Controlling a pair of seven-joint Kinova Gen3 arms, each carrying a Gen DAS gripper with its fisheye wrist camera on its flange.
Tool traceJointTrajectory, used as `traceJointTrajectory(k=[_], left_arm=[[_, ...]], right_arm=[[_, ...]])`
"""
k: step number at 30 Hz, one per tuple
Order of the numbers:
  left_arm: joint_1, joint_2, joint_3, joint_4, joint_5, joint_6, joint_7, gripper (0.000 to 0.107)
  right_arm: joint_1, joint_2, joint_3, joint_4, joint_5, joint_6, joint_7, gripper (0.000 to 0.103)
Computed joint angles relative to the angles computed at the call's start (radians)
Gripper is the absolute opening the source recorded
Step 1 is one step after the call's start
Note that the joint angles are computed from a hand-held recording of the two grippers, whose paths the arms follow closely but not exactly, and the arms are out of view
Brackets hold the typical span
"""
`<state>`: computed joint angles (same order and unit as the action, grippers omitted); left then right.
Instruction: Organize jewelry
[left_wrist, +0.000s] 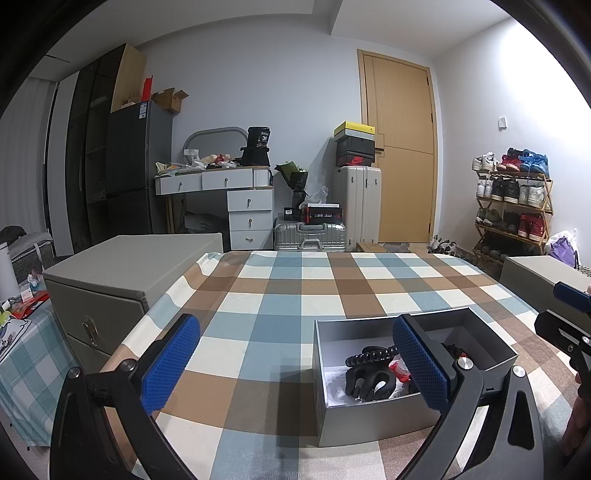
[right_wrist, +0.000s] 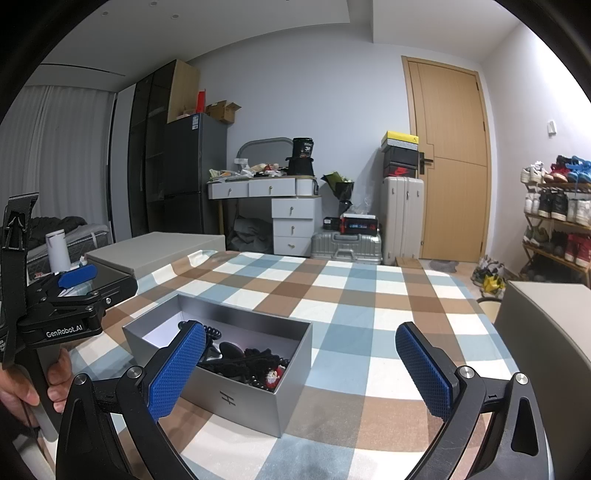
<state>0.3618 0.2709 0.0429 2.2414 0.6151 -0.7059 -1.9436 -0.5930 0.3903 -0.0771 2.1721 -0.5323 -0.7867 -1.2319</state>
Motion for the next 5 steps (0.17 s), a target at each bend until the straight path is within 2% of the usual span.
traceJointTrajectory(k=[5], left_arm=[[-0.002, 0.001, 0.001, -0.002, -0.006, 0.004, 0.002, 0.102]], right_arm=[[0.001, 0.0, 0.0, 0.0, 0.001, 0.0, 0.0, 0.103]])
